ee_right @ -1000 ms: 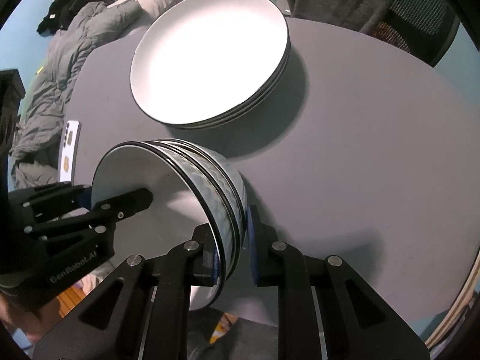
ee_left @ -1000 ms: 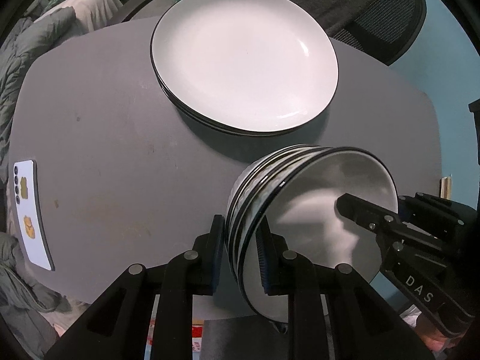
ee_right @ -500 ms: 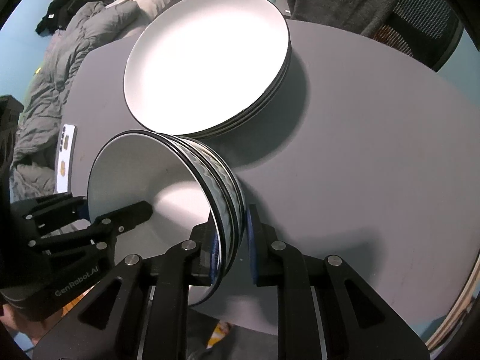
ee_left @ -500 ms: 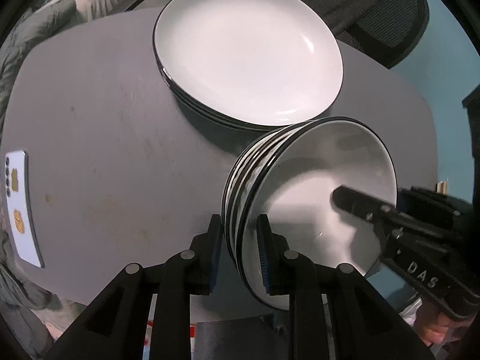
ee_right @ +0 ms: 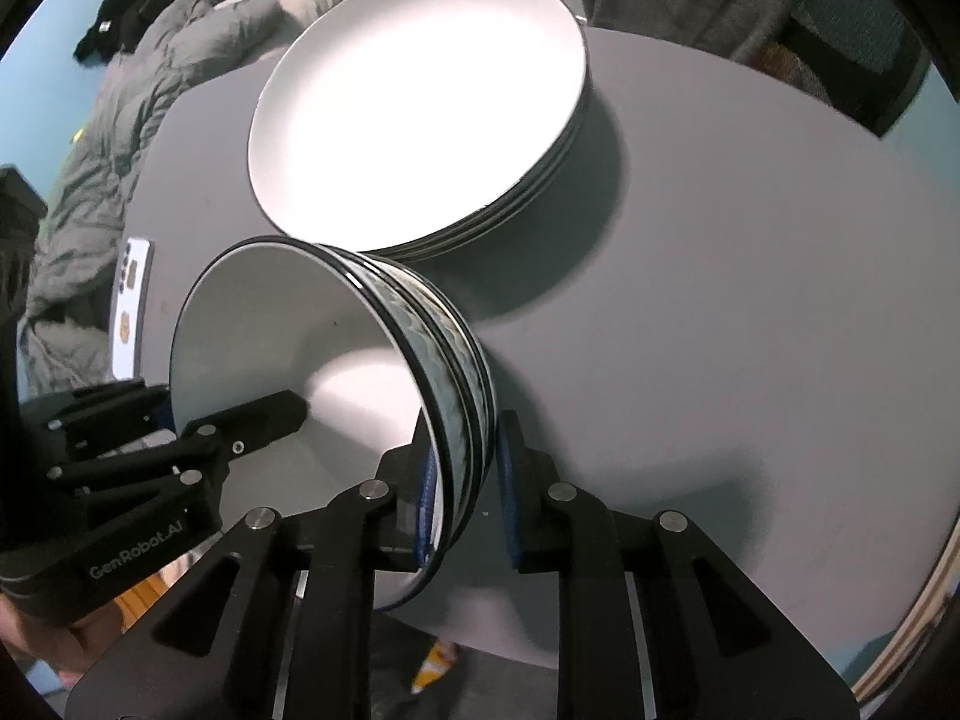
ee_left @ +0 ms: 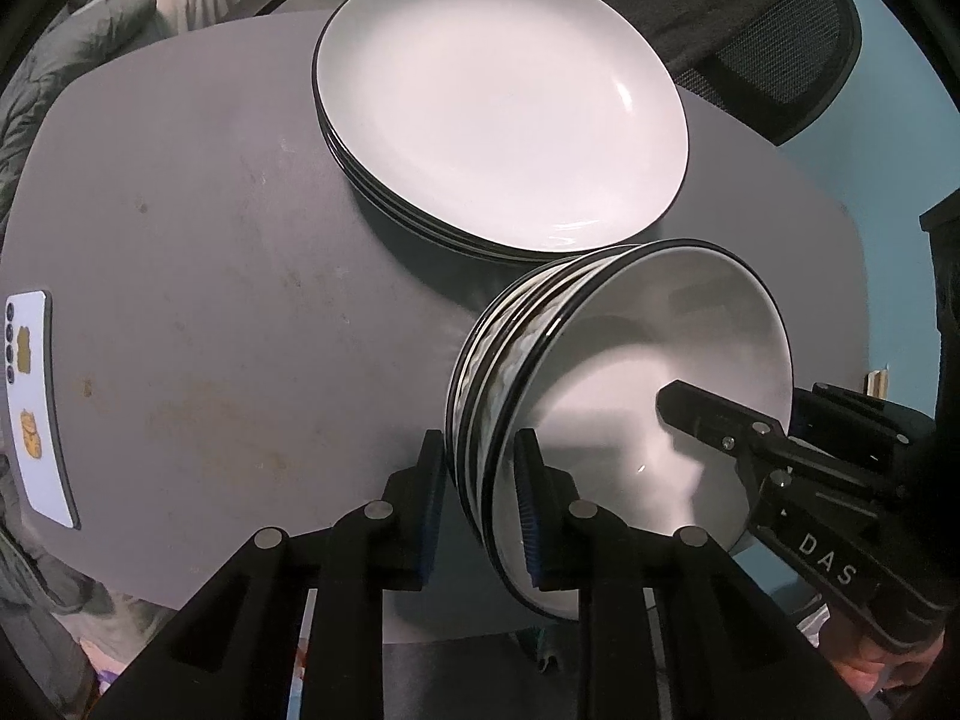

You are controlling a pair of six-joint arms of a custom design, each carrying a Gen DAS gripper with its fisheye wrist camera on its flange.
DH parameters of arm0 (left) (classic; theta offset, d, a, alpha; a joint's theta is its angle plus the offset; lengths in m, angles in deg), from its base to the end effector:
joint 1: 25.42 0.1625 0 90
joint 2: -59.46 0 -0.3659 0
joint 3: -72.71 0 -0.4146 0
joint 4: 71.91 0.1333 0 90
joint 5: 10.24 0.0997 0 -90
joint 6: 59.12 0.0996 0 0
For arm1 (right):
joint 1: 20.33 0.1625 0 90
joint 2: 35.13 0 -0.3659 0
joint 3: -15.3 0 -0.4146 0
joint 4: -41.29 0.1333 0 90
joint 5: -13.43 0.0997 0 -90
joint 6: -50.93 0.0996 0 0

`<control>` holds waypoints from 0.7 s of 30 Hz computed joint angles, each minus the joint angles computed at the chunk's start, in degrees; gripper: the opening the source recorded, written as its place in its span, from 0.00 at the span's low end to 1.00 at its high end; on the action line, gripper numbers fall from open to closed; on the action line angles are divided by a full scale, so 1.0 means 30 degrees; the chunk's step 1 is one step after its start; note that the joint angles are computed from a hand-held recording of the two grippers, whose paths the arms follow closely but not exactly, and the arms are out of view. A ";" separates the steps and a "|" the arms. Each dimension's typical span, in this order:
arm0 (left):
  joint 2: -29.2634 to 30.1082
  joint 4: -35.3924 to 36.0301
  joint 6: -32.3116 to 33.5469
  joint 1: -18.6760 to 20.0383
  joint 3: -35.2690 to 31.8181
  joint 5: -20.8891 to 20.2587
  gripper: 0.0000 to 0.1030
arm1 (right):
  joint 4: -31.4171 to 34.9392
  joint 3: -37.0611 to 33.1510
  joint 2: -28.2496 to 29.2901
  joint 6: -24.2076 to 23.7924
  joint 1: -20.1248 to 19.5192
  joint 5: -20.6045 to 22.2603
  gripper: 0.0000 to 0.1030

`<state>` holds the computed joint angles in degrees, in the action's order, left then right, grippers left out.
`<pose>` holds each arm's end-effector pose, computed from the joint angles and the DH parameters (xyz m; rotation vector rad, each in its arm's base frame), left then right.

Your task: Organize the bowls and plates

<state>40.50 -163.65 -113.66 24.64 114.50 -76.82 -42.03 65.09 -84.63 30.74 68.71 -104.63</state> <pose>-0.3735 -0.7154 -0.0006 -0.2307 2.5898 -0.0670 0.0740 -0.7419 0.3393 0.4857 -2.6241 -0.2821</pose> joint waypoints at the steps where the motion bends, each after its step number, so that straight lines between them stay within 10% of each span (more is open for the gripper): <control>1: 0.0265 0.0171 -0.0015 -0.0009 -0.0401 -0.0003 0.20 | 0.0057 -0.0054 0.0033 0.0068 -0.0010 0.0014 0.16; 21: 0.2391 0.3089 0.0155 -0.0278 -0.6081 0.0431 0.20 | 0.1029 -0.2677 0.0807 0.0796 0.0968 0.0809 0.15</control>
